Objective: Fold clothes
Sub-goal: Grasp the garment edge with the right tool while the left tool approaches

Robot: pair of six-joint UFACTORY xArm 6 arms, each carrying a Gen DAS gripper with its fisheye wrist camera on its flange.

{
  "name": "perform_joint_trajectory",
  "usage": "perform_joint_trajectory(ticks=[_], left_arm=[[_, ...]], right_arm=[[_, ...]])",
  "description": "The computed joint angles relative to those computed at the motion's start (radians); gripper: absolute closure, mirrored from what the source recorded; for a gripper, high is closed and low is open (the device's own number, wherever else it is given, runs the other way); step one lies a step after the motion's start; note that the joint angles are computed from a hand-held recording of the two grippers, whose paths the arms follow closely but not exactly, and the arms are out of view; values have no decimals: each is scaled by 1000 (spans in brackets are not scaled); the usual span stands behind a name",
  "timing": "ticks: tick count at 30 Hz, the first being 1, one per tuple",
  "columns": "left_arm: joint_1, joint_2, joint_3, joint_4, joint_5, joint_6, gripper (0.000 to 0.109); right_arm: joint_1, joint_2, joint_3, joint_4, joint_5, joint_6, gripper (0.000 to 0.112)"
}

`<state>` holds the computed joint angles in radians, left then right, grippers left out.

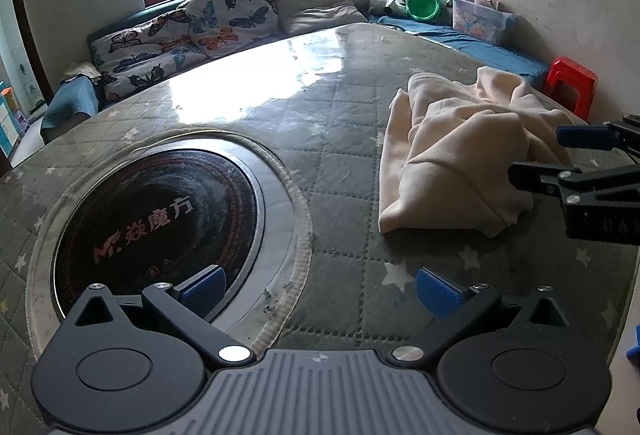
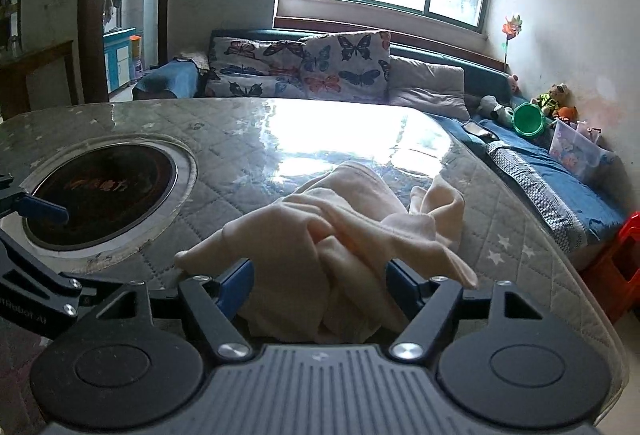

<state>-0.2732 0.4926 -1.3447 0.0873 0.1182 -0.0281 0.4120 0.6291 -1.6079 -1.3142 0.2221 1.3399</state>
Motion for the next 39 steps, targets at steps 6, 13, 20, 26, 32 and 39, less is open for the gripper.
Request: perform_joint_trajectory(ticks=[6,13,20,26,32,39], left_arm=[[-12,15,-29,-51,16,42,6],[-21,37,-62,-73,33,68,6],[-39,65,-109,-254,59,222,6],[-55,85,-142,-346,66,333,9],[-69,115,-189,-473,69,459,19],[-82,140,-229,-650,77,658,41]], right_arm=[[1,20,-22,53,6,-48,38],[-3,16,-20,58,13,-61,38],[-16,10,-19,49,28,-47,39],[-34,2,-12,37,25,-28,40],[-49,-11,-2,-12,18,30,44],[-80,-41,22,-88,20,128,48]])
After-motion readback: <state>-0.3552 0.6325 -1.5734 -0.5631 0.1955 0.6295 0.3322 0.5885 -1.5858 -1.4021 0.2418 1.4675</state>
